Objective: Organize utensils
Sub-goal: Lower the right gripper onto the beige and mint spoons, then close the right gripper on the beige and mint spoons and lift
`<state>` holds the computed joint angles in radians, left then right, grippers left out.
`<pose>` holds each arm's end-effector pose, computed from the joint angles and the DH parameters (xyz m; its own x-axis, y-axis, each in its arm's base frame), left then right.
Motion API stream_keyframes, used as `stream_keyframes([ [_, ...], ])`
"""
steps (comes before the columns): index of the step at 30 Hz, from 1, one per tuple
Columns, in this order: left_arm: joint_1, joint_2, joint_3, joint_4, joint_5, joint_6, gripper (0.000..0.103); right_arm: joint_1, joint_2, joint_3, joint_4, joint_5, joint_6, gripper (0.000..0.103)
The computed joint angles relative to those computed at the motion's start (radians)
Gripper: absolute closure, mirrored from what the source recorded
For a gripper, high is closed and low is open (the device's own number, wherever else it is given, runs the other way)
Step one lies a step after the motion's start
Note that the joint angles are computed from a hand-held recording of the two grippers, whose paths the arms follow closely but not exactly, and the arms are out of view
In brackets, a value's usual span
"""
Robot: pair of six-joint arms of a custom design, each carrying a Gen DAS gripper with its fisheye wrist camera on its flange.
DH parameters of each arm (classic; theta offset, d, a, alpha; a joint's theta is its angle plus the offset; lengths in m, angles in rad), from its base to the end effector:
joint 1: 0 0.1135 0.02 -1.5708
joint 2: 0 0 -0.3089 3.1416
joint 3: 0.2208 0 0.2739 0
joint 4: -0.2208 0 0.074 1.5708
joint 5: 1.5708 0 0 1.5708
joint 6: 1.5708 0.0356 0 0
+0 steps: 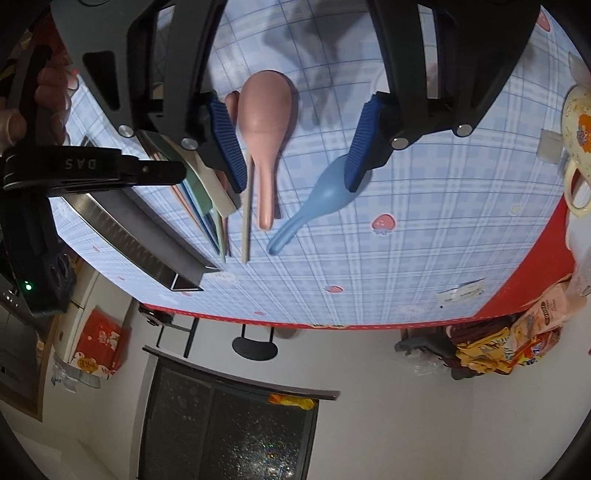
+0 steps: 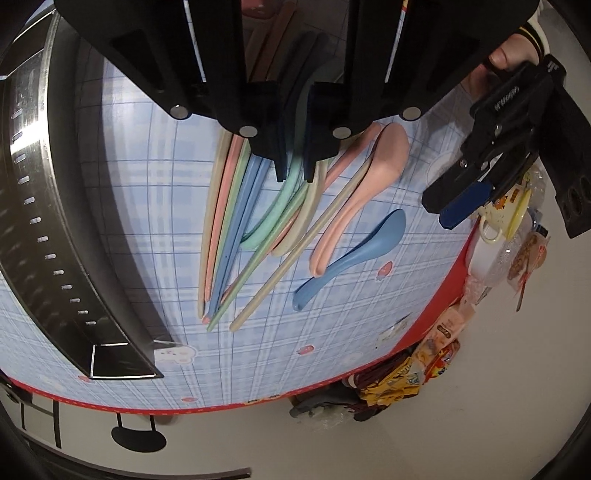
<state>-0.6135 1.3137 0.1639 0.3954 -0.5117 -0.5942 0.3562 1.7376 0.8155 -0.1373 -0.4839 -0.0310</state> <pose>0.1588 -0.0905 0.1209 -0.5817 -0.1874 -0.7915 -0.1393 0.9817 -0.1301 0.3056 0.1314 0.1494 -0.8008 -0.3272 -0.5017 -0.5471 0.7405 0.3903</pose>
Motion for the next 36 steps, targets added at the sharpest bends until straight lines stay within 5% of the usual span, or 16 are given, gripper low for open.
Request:
stream_keyframes([
  [7,0.075,-0.006,-0.041,0.082,0.105,-0.002,0.056,0.029,0.016,0.005,0.012,0.047,0.021,0.093],
  [13,0.022,0.054,0.018,0.022,0.069,0.014,0.056,0.037,0.001,-0.058,0.129,0.058,0.011,0.093],
  [21,-0.033,0.135,0.098,-0.073,0.012,0.031,0.056,-0.028,0.04,-0.074,0.186,-0.078,-0.013,0.093],
  [28,-0.026,0.198,0.161,-0.132,0.068,0.086,0.057,-0.073,0.105,-0.019,0.114,-0.213,-0.026,0.095],
  [32,0.074,0.119,0.141,-0.093,0.29,0.066,0.069,-0.079,0.114,-0.017,0.114,-0.234,-0.016,0.095],
  [36,0.134,0.165,0.184,-0.057,0.438,0.031,0.071,-0.08,0.113,-0.022,0.115,-0.237,-0.018,0.095],
])
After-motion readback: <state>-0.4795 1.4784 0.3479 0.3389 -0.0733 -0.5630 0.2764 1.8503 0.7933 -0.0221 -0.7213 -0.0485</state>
